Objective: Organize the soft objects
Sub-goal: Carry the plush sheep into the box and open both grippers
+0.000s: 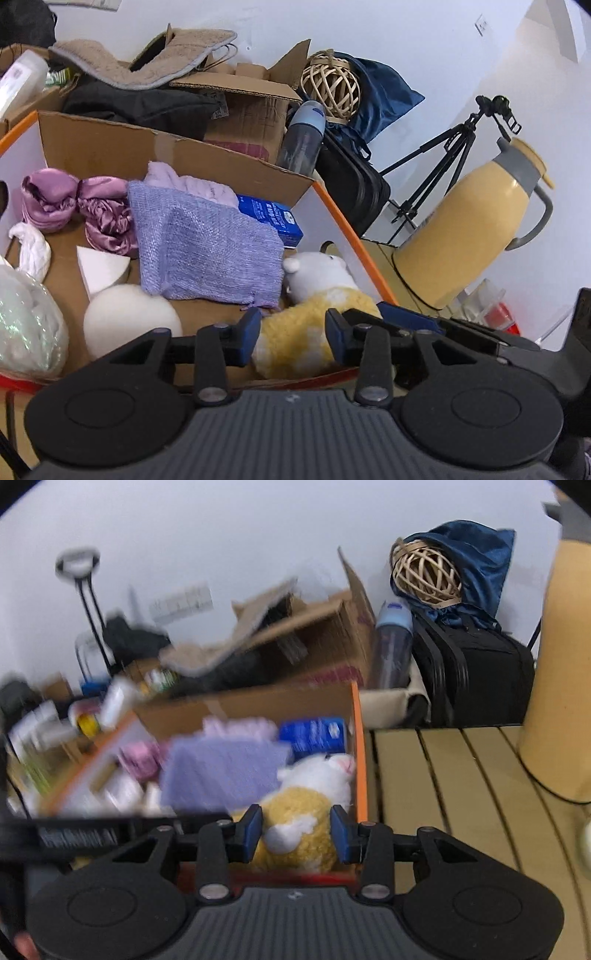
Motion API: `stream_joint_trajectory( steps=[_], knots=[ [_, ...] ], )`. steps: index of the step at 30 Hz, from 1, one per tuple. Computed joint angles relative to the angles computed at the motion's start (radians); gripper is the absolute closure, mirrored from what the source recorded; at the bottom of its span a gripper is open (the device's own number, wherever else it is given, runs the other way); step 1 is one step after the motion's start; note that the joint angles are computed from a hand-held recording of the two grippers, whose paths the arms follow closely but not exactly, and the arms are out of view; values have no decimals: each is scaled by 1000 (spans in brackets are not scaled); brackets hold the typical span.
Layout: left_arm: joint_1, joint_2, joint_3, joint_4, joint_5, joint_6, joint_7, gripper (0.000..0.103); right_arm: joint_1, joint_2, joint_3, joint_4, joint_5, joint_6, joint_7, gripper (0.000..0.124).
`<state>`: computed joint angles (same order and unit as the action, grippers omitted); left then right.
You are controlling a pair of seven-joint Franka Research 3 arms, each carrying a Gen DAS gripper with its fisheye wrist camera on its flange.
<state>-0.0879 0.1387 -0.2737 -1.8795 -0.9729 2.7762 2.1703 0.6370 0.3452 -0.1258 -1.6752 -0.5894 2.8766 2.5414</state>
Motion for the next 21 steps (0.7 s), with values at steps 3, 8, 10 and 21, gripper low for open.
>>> stream_joint_trajectory(
  steps=[3,8,10,21],
  knots=[
    [3,-20,-2,-18,-27,3,30,65,43,-1,-30,14,-98,-64,51,87],
    [-19,-120,25,-90,-114,24,127,63,32,-29,2,-8,-169,-108,103,88],
    [-39,-163,48,-120,-115,45,149,61,13,-34,27,-8,-163,-122,99,88],
    [-94,-445,128,-387,117,167,24,55,-11,-97,102,-56,-204,-205,182,86]
  ],
)
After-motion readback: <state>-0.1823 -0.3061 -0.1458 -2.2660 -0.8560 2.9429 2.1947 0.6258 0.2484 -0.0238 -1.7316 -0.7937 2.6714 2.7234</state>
